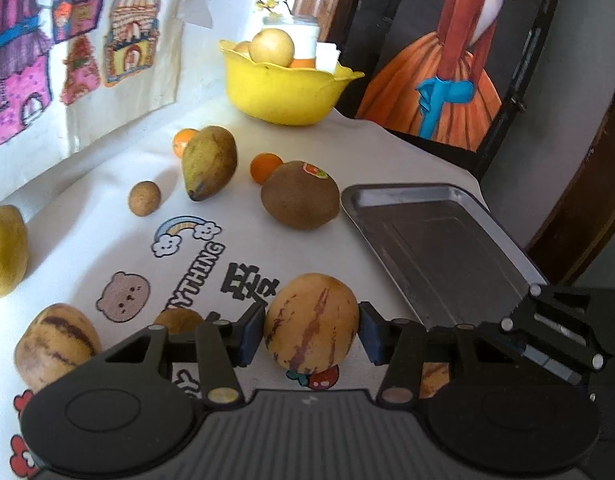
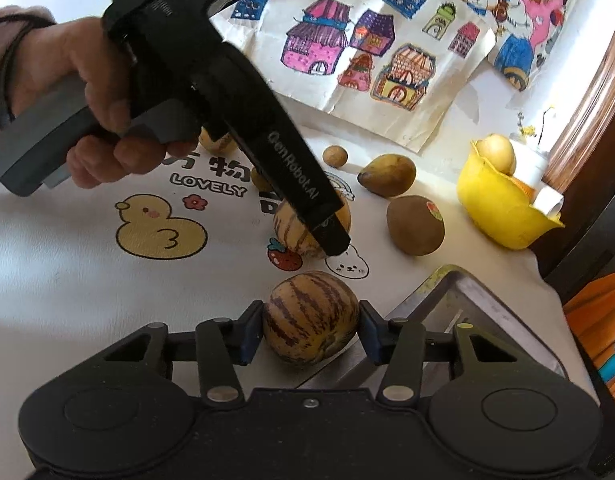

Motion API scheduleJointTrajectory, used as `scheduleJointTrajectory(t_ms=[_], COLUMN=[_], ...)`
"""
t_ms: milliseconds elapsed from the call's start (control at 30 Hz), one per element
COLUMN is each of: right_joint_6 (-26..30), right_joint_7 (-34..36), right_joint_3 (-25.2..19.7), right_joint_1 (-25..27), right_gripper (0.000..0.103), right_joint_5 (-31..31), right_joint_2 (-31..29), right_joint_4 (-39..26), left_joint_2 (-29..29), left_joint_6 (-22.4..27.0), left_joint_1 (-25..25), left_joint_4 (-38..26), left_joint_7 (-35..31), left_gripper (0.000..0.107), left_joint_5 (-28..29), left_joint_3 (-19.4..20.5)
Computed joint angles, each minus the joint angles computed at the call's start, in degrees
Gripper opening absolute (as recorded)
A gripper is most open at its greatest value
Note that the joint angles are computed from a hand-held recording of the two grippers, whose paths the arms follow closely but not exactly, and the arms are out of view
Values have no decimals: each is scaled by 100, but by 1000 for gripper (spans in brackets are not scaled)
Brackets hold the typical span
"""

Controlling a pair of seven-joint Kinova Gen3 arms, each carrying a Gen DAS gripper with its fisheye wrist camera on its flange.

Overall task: Organize fruits
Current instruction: 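Grasp a pale striped pepino with the left tool while the right tool grasps another striped pepino, then carry both pepinos over the metal tray and open both tools to release them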

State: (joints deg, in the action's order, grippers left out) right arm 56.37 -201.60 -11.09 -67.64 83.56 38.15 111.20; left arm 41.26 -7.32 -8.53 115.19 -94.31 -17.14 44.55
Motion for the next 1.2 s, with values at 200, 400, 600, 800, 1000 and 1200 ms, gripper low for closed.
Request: scheduleJointTrajectory(t_ms=[200, 400, 600, 800, 1000, 1200], right_joint_6=[668, 1333, 1837, 1728, 744, -133], right_joint_7=[-576, -1341, -1420, -1590, -2095, -2415], right_joint_3=[-34, -305, -480, -489, -476, -519], right_joint_1=[-435, -606, -513, -35, 1127, 2255], right_gripper=[51, 51, 51, 51, 51, 51], right_joint_5=[249, 172, -516, -547, 388, 1224], right_joint_2=[26, -333, -685, -959, -1111, -1132], right_joint_4=[218, 688, 1004, 1556, 2089, 2212], left_joint_2=[-316, -661, -680, -503, -158, 197], left_joint_6=[-248, -664, -872, -917, -817, -853], left_joint_1=[6, 486, 885, 1499, 2237, 2718], left_joint_4=[212, 308, 139, -290, -857, -1237], left_joint_7=[330, 821, 1362, 1671, 1696, 1344], left_gripper=[54, 54, 54, 54, 54, 54], left_joint_5=[73, 132, 3, -243, -246, -249], left_joint_3=[-88, -554, -737, -1071, -1532, -1876])
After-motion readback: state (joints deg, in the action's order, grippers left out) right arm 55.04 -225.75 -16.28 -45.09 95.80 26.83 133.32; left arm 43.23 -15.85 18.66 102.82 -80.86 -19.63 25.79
